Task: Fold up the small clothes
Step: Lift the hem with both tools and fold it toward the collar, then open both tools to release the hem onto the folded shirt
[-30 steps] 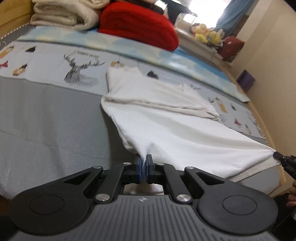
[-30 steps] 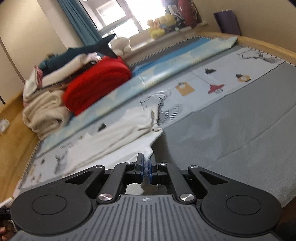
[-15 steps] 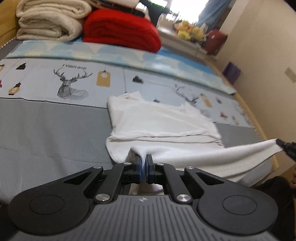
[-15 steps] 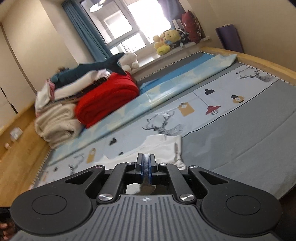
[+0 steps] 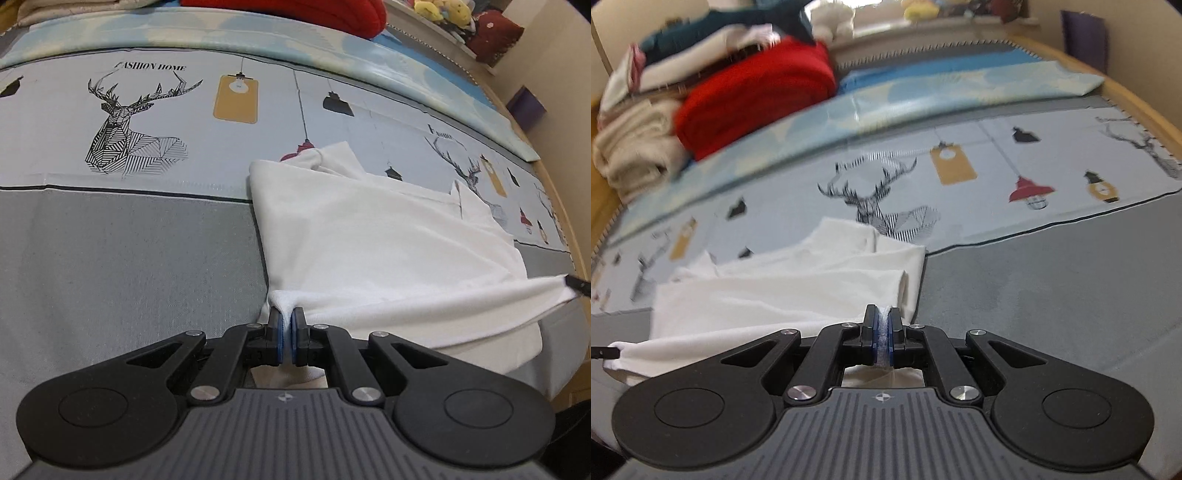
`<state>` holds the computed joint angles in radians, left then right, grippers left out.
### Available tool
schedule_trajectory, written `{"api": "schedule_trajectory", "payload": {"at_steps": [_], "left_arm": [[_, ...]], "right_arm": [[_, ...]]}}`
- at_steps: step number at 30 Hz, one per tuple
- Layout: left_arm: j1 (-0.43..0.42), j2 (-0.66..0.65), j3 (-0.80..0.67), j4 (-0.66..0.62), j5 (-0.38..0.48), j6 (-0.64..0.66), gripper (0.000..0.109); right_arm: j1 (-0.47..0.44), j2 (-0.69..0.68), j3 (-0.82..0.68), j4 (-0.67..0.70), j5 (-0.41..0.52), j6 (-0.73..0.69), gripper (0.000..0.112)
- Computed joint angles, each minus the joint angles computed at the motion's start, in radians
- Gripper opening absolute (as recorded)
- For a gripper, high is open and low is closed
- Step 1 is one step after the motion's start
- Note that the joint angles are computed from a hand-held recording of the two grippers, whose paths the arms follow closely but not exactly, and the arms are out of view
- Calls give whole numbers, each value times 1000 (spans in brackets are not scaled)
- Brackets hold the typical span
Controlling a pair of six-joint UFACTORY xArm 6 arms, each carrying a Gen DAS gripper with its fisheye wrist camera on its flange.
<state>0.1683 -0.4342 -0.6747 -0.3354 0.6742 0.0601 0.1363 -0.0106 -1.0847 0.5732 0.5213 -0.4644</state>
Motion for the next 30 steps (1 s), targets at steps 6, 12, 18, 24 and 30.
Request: {"api": "schedule_trajectory", "payload": {"at_steps": [6,12,18,24,30], "left_arm": [[13,43,-24,0,3,26,15],[47,-9,28,20,-60,-59,42],[94,-51,56,54,-53,-86,42],[137,-23,31,120,83,-99,42],[76,-11,28,122,92,-2,48]], "right_arm": [[27,120,-74,-151,2,124,5],[21,116,-28,-188,-108,198,25],[-13,63,43,-126,-198,145,33],[-61,48,64,-121,-170,115,35],[-47,61,63,-230,-81,38,36]]}}
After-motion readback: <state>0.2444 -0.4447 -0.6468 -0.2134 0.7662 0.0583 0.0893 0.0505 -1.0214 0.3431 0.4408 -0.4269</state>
